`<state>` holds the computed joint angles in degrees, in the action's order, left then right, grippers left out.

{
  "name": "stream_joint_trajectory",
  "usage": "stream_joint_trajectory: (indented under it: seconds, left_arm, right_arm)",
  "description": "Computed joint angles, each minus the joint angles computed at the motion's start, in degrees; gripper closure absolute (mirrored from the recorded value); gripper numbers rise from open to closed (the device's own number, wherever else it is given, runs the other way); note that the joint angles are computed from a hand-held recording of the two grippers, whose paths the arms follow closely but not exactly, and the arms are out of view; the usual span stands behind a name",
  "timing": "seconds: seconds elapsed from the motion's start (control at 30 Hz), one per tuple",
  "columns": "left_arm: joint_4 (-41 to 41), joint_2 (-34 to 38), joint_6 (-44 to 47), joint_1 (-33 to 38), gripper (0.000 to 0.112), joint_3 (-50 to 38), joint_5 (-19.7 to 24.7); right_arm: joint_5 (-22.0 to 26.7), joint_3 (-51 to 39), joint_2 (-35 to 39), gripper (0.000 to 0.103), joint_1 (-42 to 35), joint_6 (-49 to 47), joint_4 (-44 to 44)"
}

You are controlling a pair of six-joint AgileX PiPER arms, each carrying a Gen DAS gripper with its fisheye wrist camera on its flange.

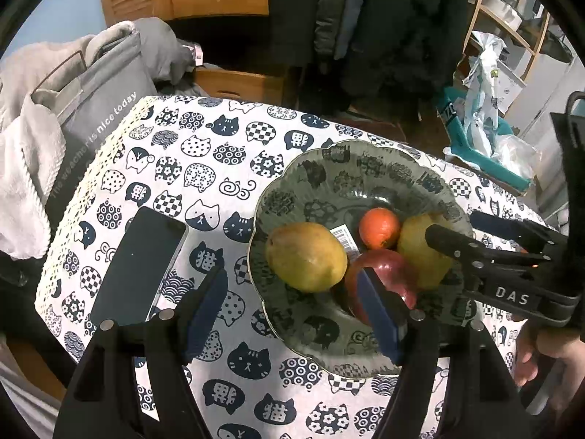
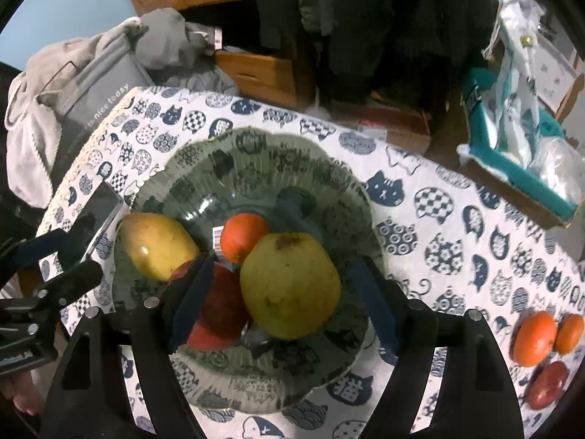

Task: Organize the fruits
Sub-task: 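Lower the green pear into the bowl and open the right tool, then lift both open tools out of the bowl and back toward the remaining fruits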

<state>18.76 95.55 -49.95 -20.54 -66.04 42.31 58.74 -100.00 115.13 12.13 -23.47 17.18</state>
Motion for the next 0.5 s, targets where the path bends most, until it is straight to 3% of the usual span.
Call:
stream_joint_trajectory:
  seconds: [0.5]
  left_arm:
    - [6.3, -5.92, -4.98, -6.24, 0.034, -4.83, 6.07]
  right_arm:
    - [-1.61, 2.23, -12.69, 0.024, -3.09, -1.21, -1.62]
